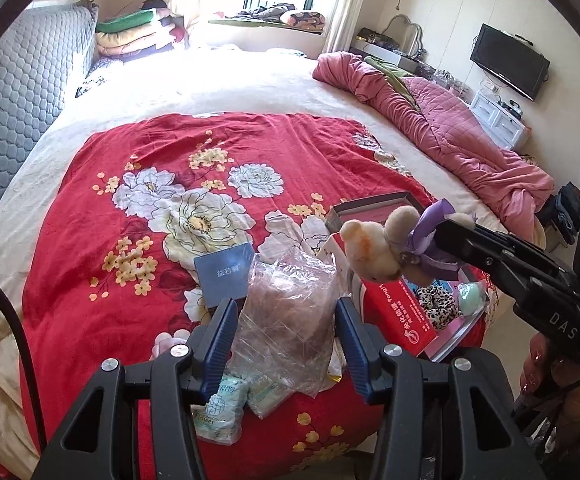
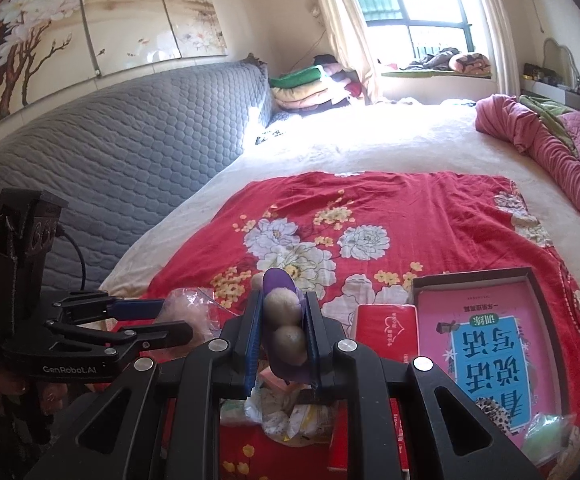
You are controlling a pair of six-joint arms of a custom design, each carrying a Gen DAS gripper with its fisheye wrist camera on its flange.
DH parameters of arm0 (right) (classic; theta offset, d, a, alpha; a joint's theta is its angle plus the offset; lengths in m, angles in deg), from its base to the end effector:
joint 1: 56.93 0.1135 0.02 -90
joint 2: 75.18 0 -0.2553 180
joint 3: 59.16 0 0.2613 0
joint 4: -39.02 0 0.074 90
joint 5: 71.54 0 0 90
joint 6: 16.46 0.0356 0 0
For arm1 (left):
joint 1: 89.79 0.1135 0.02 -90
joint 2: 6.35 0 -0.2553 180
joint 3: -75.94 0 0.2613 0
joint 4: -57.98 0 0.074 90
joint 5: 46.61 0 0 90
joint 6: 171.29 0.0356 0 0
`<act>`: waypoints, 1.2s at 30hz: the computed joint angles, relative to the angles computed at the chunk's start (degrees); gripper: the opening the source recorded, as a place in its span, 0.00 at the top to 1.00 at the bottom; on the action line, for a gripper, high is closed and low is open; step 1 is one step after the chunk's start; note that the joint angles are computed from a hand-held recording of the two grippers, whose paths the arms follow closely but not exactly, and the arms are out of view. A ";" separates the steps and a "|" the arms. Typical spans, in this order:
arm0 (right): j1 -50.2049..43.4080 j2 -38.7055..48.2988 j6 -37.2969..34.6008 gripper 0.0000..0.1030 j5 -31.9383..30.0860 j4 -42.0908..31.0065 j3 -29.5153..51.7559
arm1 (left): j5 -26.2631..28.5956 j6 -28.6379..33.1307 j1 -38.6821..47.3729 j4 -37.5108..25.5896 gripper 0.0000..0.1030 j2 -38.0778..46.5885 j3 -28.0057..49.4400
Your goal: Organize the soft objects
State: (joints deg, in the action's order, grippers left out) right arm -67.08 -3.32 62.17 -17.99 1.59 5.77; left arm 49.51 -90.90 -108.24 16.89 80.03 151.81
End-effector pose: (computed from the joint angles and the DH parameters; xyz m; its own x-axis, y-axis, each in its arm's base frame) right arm 0.2727 -0.0273 0.2528 -0.6202 -0.0501 -0.7828 -0.4066 0.8739 0.2663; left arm 0.3106 -0.1076 0.2349 -0.7960 0.0906 -0.5985 0.2481 0.9507 -0.1861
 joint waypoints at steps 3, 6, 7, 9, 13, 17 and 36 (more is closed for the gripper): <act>-1.99 -1.19 -0.49 0.81 -0.89 -0.92 0.12 | -1.22 -0.47 -1.76 -0.29 0.51 0.05 1.36; -4.10 -1.74 -0.73 0.81 -2.24 -1.65 0.46 | -2.75 -0.90 -3.86 -0.89 0.51 0.72 3.31; -4.70 -2.06 -0.79 0.81 -2.51 -1.78 0.38 | -3.10 -1.01 -4.50 -1.09 0.51 1.01 3.98; -6.12 -2.47 -0.96 0.81 -3.45 -2.31 0.52 | -3.53 -1.37 -5.63 -1.28 0.51 1.47 5.00; -8.50 -3.10 -1.30 0.81 -4.57 -3.45 1.13 | -4.92 -1.77 -8.24 -1.91 0.51 2.60 7.30; -10.92 -3.01 -1.80 0.81 -5.34 -4.46 1.86 | -6.63 -2.16 -10.62 -2.67 0.51 4.00 9.41; -25.99 -0.50 -6.50 0.81 -12.18 -8.91 4.13 | -9.49 -3.15 -18.43 -5.10 0.51 14.13 20.33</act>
